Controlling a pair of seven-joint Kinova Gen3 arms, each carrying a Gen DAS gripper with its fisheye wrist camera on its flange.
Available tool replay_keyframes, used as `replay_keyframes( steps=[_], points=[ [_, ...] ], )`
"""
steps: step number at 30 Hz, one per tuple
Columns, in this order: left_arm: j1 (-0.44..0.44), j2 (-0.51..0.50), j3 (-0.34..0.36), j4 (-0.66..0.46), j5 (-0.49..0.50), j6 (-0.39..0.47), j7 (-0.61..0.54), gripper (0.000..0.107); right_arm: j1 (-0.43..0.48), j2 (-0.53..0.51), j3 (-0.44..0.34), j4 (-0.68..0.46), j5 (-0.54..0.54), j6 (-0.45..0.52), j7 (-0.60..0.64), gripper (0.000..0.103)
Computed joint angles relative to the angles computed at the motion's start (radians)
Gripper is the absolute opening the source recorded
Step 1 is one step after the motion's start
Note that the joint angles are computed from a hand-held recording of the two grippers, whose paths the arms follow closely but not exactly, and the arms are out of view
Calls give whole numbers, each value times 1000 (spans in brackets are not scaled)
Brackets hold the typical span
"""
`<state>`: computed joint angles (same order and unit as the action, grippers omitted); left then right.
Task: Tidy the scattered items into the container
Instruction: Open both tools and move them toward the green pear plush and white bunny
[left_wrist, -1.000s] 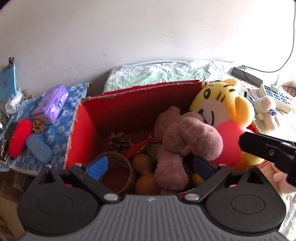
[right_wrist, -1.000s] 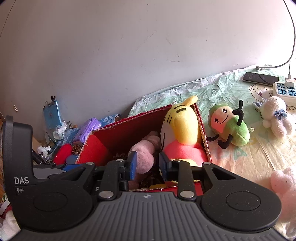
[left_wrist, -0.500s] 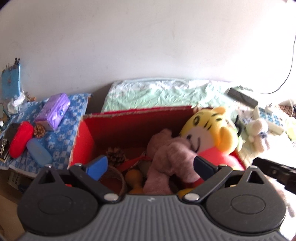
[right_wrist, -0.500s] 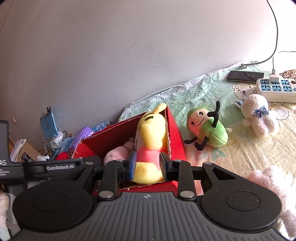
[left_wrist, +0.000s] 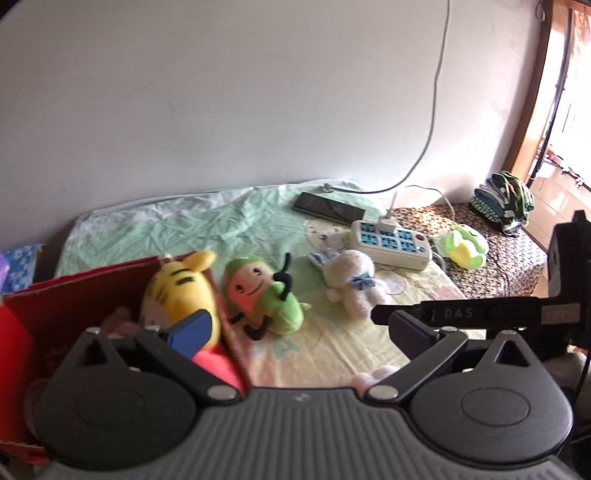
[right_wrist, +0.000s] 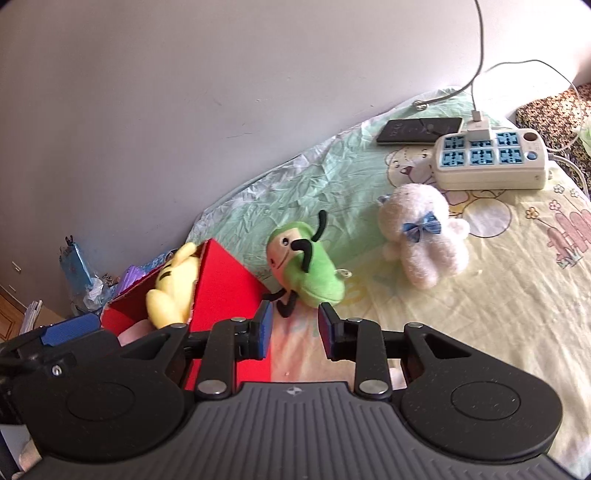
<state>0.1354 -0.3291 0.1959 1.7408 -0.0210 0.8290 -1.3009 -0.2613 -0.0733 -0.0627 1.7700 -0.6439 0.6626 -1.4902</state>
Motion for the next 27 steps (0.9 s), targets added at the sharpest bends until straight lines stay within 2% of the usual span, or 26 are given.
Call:
replay_keyframes(
  steps=[2,4,5,7,9,11,14,17,19,21,27],
  points=[
    [22,46,16,-22,-12,-12,49,101,26,28,44,-36,-34,81,63,31],
    [83,104,3,-45,-60,-20,130,101,67,67,63,-87,-54,163,121,31],
    [87,136,17,-59,-82,-19,171,101,92,88,68,-113,-76,203,160,31],
    [70,180,67,-66,-128,-35,252,101,158,141,61,-173,-123,285,234,31],
    [17,217,154,-64,-209,-50,334,101,194,194,69,-231,-157,351,272,33],
    [26,262,182,-71,-291,-34,415,101,248,260,39,-299,-187,425,309,36],
    [151,341,119,-114,-413,48,537,101,268,331,3,-382,-165,470,323,43],
    [279,412,29,-153,-535,121,659,101,266,403,-35,-469,-123,509,308,45],
    [293,437,15,-150,-581,113,723,101,266,457,-62,-533,-112,545,304,45],
    [314,468,-6,-161,-619,115,761,101,259,503,-81,-588,-101,561,286,50],
    [373,535,-79,-166,-688,116,810,101,230,633,-130,-746,-75,606,209,61]
  ],
)
